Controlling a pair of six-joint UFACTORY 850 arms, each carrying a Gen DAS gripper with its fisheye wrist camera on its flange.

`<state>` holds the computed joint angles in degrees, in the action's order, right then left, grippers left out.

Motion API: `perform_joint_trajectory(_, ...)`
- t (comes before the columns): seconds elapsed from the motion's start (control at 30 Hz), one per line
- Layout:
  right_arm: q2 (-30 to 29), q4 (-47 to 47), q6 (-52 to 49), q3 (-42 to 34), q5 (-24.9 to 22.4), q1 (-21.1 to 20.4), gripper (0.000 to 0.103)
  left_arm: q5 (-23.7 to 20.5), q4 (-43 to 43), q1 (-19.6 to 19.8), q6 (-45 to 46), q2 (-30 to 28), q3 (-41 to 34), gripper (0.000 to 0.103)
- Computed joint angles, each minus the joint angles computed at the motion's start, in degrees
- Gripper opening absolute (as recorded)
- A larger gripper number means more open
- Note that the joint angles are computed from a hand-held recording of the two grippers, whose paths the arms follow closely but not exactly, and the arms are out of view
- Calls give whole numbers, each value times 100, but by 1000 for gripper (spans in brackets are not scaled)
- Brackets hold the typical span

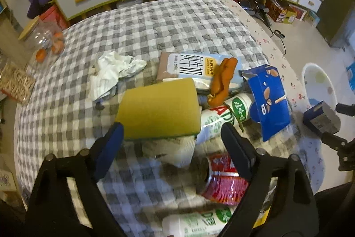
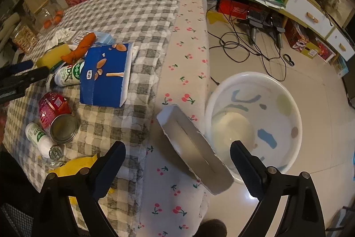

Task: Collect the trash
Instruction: 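Grasp the white-silver box with the right tool while the left tool grasps the yellow sponge, then carry both items over the white bucket and open both tools to drop them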

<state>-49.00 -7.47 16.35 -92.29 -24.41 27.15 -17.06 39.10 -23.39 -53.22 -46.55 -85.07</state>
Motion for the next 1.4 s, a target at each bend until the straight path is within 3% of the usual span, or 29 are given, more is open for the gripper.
perform_joint_trajectory(0.13, -62, -187, 128, -84, -47, 7, 95, -112, -51, -14, 179, -173, -204, 85)
perform_joint_trajectory(0.37, -136, -134, 88, -159, -112, -45, 89, -258, 95, -23, 104, -317, -376, 68)
perform_joint_trajectory(0.73, -143, -170, 49, -142, -145, -40, 78, 18, 27, -20, 96, -146, -180, 57)
perform_joint_trajectory(1.1, -254, -250, -25, -255, -279, 0, 49, 469, 63, -27, -44, 184, 191, 44)
perform_joint_trajectory(1.23, -276, -72, -224, -289, -269, -17, 30, 750, -252, 29, 118, 314, 331, 40)
perform_joint_trajectory(1.4, -223, 281, -499, -255, -148, -28, 27, 1064, -544, 113, 185, 461, 482, 35)
